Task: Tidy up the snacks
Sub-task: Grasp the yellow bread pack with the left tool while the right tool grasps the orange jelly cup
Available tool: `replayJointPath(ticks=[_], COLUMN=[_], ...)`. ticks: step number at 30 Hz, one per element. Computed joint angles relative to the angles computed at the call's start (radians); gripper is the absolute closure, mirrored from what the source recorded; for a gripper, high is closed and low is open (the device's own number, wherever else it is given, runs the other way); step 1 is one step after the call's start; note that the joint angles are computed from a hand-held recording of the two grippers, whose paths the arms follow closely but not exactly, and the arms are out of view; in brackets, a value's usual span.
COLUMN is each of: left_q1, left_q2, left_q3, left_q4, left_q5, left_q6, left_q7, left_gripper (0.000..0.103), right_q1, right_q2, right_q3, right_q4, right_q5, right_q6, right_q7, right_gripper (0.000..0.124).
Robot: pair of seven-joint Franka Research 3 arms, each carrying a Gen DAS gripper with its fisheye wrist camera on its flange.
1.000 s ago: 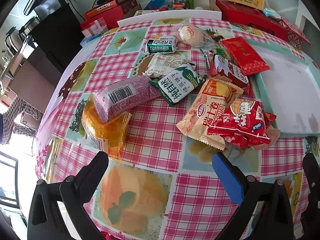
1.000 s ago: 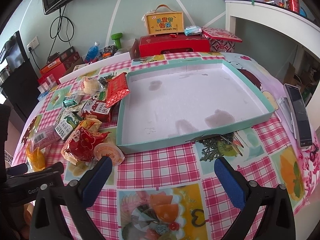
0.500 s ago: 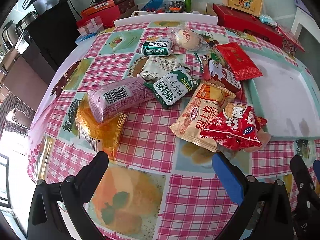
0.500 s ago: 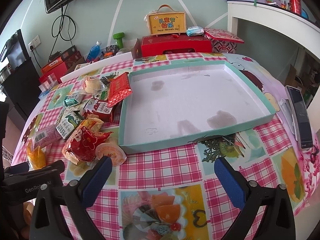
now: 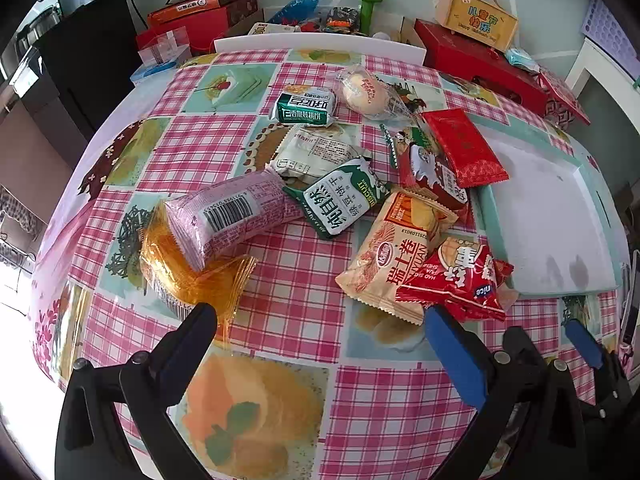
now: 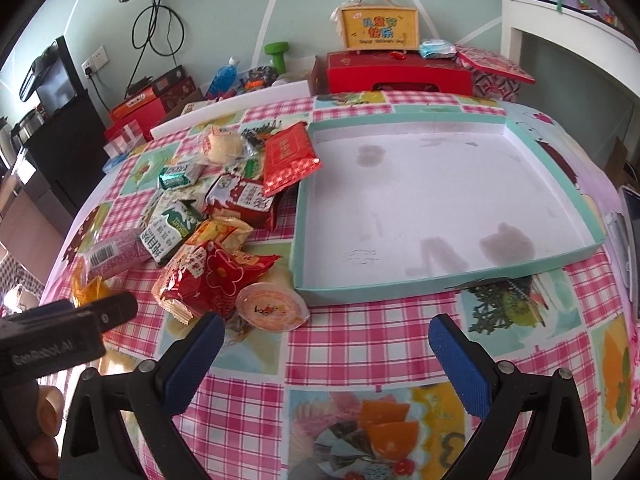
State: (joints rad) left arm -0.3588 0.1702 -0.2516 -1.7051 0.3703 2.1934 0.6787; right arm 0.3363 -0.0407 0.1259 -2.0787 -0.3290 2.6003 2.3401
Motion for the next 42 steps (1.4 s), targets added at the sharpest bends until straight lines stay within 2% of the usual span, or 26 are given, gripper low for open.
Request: replayJointPath(ticks=[6, 13, 15, 19, 30, 33, 39, 42], left_q1=[0.009, 0.006, 0.012, 0.018, 0.031, 0.026, 0.036, 0.041], left_q2=[0.073, 0.144, 0.162, 0.193, 0.227, 0.254, 0.248, 0.242], left_q3=[0.001, 0.011, 0.008, 0.007, -0.002, 0.002, 0.003, 0.003], left_q4=[0.086, 0.187, 0.206, 0.235, 0.237, 0.266, 0.243, 0.232], left_q5=[-0.067, -0.103, -0.13, -0.174, -0.246, -0.253, -0.277, -0.283], left_q6=[-0.01, -0.017, -0.012, -0.023, 0.033, -0.008, 0.023, 0.038], left_q7=[0.045, 0.061, 0.077, 0.094, 0.145, 0.139, 0.128, 0.124], left_gripper=[0.0, 0.0, 0.003, 0.019, 0.023, 0.038, 0.043, 0.046], right_q1=[0.019, 0.029, 0.029, 0.039, 0.052, 0.054, 0.057, 0.058], right_q2=[0.052, 0.052, 0.063, 0.099, 0.137, 0.145, 0.157, 0.156], right_q3=[-0.006, -0.016, -0.017, -0.019, -0.036, -0.037, -0.044, -0.045], right_q4=[0.047, 0.049, 0.062, 0.102, 0.136, 0.143, 0.151, 0.148], right_q5=[0.078, 0.092, 0.123, 0.155, 0.21, 0.219, 0.226, 0.222], right_q6=[-0.025, 0.006, -0.003, -0.036, -0.073, -0.077, -0.084, -0.077], right_q7=[-0.092, -0.109, -0.134, -0.184, -0.223, -0.236, -0.237, -0.236], right_gripper=[0.021, 0.021, 0.021, 0.028, 0.044, 0.049, 0.059, 0.072])
